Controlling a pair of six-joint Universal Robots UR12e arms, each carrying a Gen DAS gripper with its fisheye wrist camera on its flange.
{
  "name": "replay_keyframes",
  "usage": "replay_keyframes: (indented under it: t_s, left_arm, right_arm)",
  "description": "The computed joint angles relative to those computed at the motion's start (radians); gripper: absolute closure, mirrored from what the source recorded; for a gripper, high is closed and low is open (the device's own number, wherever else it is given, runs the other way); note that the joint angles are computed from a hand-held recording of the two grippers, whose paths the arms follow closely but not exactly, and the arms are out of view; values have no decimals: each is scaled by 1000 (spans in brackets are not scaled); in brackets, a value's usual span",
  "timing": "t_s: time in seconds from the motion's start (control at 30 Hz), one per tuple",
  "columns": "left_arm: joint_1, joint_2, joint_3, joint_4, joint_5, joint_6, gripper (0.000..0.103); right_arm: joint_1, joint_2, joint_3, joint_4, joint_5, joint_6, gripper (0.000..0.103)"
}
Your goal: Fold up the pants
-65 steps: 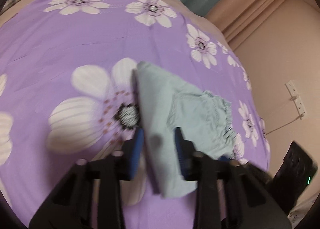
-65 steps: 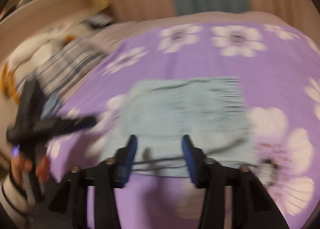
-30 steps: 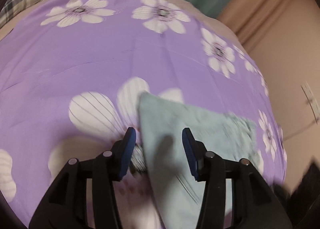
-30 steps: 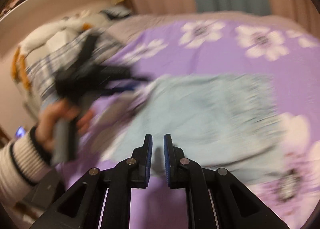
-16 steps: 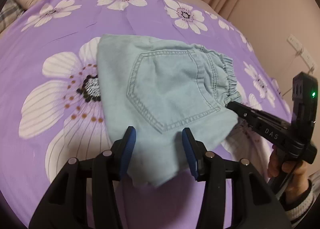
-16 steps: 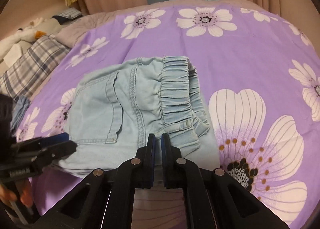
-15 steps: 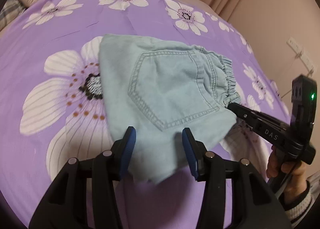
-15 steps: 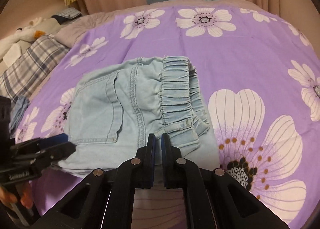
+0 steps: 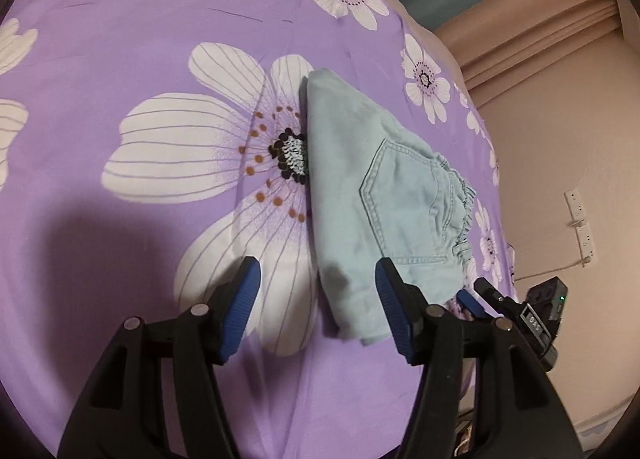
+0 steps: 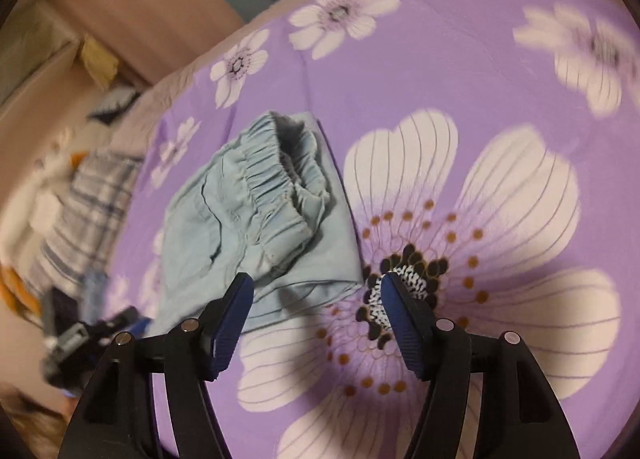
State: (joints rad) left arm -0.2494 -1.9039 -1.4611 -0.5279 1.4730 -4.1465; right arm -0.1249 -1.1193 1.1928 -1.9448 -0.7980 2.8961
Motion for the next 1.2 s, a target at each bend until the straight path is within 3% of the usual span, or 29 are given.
replay_keyframes:
  t_s: [0.33,0.53,0.9,1.2]
  left_arm:
    - [13,-62,76,-13,-70,43,43]
    - [18,-97,126,-44,-71,87,43]
    - [20,-127,171,-71,-67,147,36]
    - [21,-154,211,-82,-71,164,36]
  right_arm:
    - [18,57,-80,78,41,-50,37]
    - [27,96,-142,144,61,-109,37]
    - [42,126,-189,169,53,-178,37]
    - [49,140,-211,183,61,-209,37]
